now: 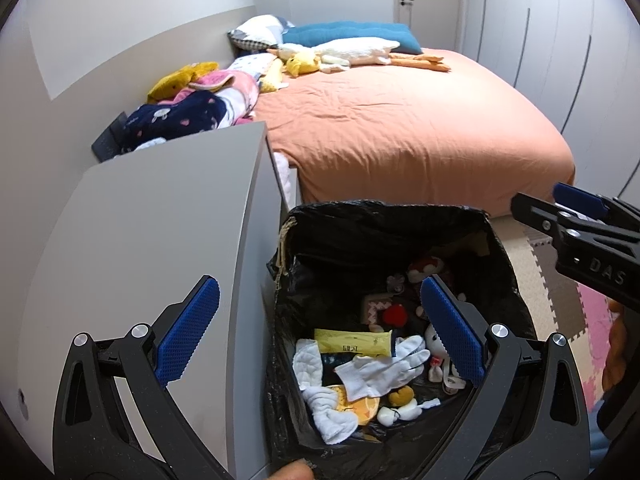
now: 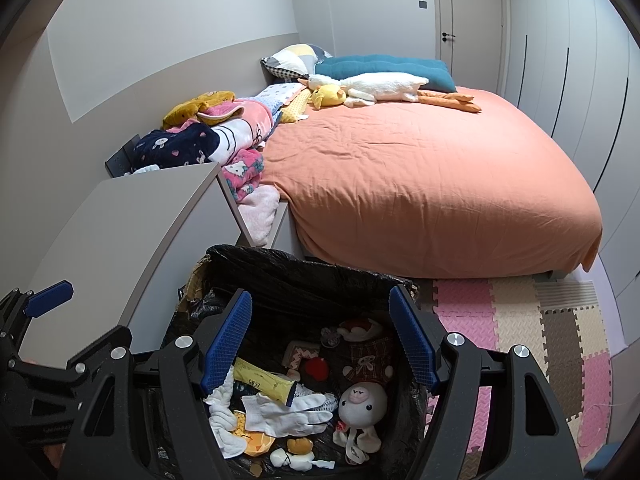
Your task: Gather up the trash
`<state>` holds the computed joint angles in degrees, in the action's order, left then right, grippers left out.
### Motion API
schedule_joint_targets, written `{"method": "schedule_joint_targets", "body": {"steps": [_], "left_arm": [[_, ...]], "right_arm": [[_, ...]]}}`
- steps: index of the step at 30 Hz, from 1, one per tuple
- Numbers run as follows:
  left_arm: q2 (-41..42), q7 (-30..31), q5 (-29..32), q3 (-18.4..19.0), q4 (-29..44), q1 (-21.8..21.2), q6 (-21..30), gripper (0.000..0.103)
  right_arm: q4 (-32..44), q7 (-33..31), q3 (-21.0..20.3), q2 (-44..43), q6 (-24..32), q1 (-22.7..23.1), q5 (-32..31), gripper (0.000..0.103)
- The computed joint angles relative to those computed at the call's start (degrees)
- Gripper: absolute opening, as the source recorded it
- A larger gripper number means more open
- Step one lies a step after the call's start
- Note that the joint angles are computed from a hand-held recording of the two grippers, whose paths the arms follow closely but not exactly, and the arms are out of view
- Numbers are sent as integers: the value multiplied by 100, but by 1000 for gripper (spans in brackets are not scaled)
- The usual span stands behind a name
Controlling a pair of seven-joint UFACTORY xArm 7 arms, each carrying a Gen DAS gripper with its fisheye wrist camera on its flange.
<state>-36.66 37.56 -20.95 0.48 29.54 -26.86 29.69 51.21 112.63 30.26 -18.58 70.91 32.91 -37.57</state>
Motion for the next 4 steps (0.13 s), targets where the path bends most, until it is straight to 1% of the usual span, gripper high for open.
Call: {"method": "schedule_joint_targets", "body": {"steps": [4], "left_arm": [[2, -18, -7, 8, 6, -1, 34, 97]], "right_arm": [[-3, -1, -6, -4, -1, 5, 5, 72]]}}
